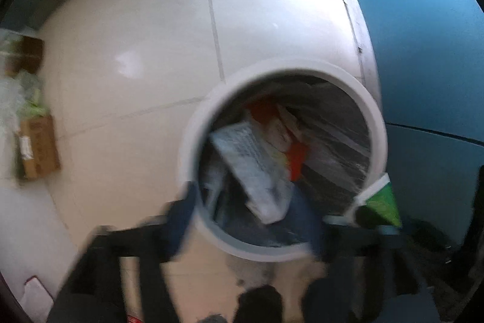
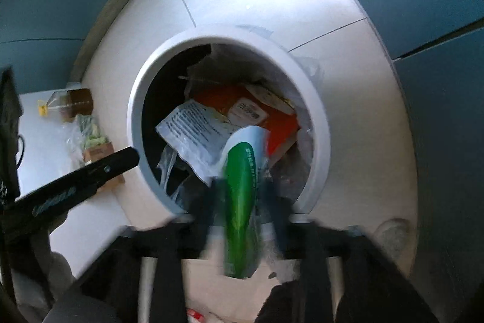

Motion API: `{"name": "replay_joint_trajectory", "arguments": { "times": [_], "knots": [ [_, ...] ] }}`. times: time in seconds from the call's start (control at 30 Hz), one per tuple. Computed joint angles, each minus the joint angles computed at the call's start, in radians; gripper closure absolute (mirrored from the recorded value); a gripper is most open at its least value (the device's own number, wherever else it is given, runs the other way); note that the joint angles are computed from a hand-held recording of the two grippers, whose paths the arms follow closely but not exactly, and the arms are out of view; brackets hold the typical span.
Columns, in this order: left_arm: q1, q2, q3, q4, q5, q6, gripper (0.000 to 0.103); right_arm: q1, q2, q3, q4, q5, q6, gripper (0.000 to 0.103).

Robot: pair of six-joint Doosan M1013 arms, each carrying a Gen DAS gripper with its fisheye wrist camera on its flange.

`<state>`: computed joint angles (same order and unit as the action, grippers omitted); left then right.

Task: Collect trash
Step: 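Carry sugar bag and sachet over the white bin and open both tools, then move both tools back from the bin and raise them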

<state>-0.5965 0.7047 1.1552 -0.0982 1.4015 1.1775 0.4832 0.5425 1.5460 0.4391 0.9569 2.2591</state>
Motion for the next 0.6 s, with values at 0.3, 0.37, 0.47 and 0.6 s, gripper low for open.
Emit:
{"name": "replay_joint_trajectory", "arguments": {
  "times": [0.3,0.37,0.47,0.6],
  "knots": [
    [-0.006,-0.079,0.056,0.129,-0.010,-0.080,0.000,0.025,-0.023,-0.073,-0.163,0.108,0.074,0.003],
    [-0.014,-0.104,0.068,0.153,-0.012,-0.107,0.000,0.042,-0.041,-0.095,-0.238,0.153,0.100,0.000],
    [-0.026,-0.134,0.075,0.179,-0.007,-0.138,0.000,0.068,-0.063,-0.128,-0.352,0.225,0.133,0.000],
    [-0.035,-0.185,0.077,0.178,0.010,-0.171,0.000,0.101,-0.104,-0.178,-0.462,0.324,0.161,0.000]
  ]
}}
